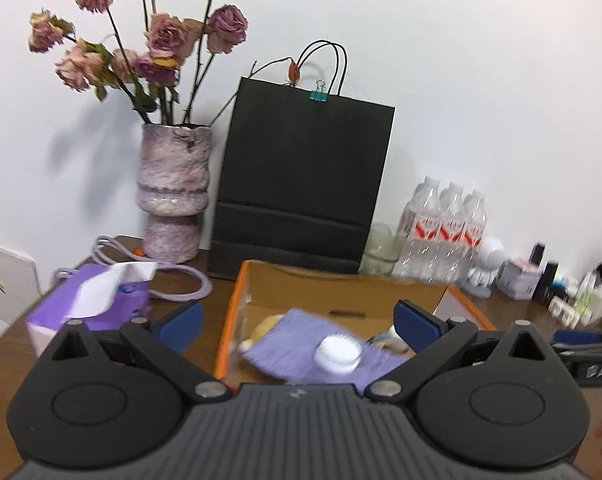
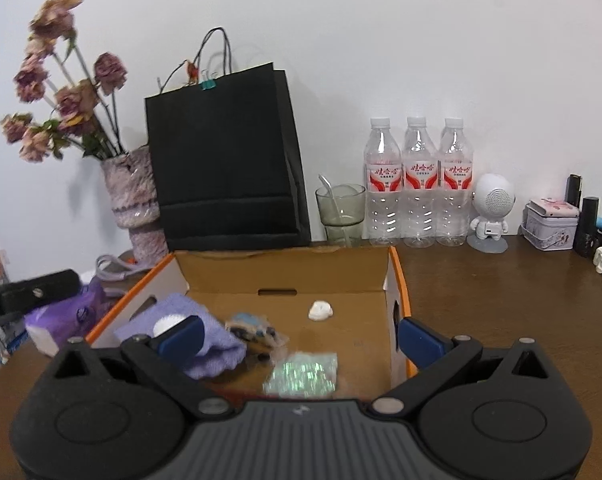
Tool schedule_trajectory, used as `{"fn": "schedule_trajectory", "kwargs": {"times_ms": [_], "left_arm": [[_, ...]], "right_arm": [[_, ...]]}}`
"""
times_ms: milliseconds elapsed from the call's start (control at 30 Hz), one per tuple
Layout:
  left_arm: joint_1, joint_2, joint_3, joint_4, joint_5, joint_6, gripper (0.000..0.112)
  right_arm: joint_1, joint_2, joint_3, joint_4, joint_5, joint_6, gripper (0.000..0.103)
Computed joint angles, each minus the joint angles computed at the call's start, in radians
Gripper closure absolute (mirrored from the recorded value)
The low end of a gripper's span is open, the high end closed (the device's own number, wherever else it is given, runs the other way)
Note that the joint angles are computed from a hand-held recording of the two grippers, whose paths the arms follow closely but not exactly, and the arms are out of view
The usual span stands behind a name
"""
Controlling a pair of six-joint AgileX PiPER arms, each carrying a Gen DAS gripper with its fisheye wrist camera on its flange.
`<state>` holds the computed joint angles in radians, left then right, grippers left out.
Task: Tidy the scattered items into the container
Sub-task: 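Withdraw both open tools from the box back toward the table items, then grasp the white cotton-bud container with the left tool while the right tool grasps a clear wrapper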
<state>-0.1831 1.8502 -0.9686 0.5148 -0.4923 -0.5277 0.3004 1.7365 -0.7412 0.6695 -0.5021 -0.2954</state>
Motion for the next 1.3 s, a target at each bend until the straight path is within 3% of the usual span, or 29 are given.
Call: {"fn": "schedule_trajectory", "kwargs": {"times_ms": [300, 567, 867, 1000, 1100, 1233, 1300], "left_arm": [[0.116, -0.018, 0.134, 0.054, 0.000, 0.106, 0.009], [0.125, 0.052, 0.141, 0.099, 0.020, 0.088, 0.009], [0.099, 0.114, 0.097, 0.061, 0.047, 0.100, 0.009], [0.097, 0.123, 0.093, 0.064, 0.034, 0.091, 0.014], [0.094, 0.133, 0.081, 0.086, 0.044, 0.061, 0.023], [0.102, 0.160, 0.052, 0.187, 0.061, -0.051, 0.045], [0.110, 0.167, 0.057, 0.186, 0.037, -0.052, 0.045]], "right_arm": [[0.088, -0.016, 0.190, 0.179, -0.110, -0.120, 0.000], [0.074, 0.084, 0.258, 0.111, -0.147, 0.037, 0.000], [0.053, 0.144, 0.210, 0.098, -0.150, 0.059, 0.002], [0.026, 0.164, 0.171, 0.071, -0.143, 0.077, 0.011], [0.002, 0.187, 0.126, 0.056, -0.129, 0.084, 0.019], [-0.005, 0.245, 0.050, 0.075, -0.069, 0.025, 0.037], [0.028, 0.272, 0.051, 0.100, -0.125, -0.009, 0.042]]}}
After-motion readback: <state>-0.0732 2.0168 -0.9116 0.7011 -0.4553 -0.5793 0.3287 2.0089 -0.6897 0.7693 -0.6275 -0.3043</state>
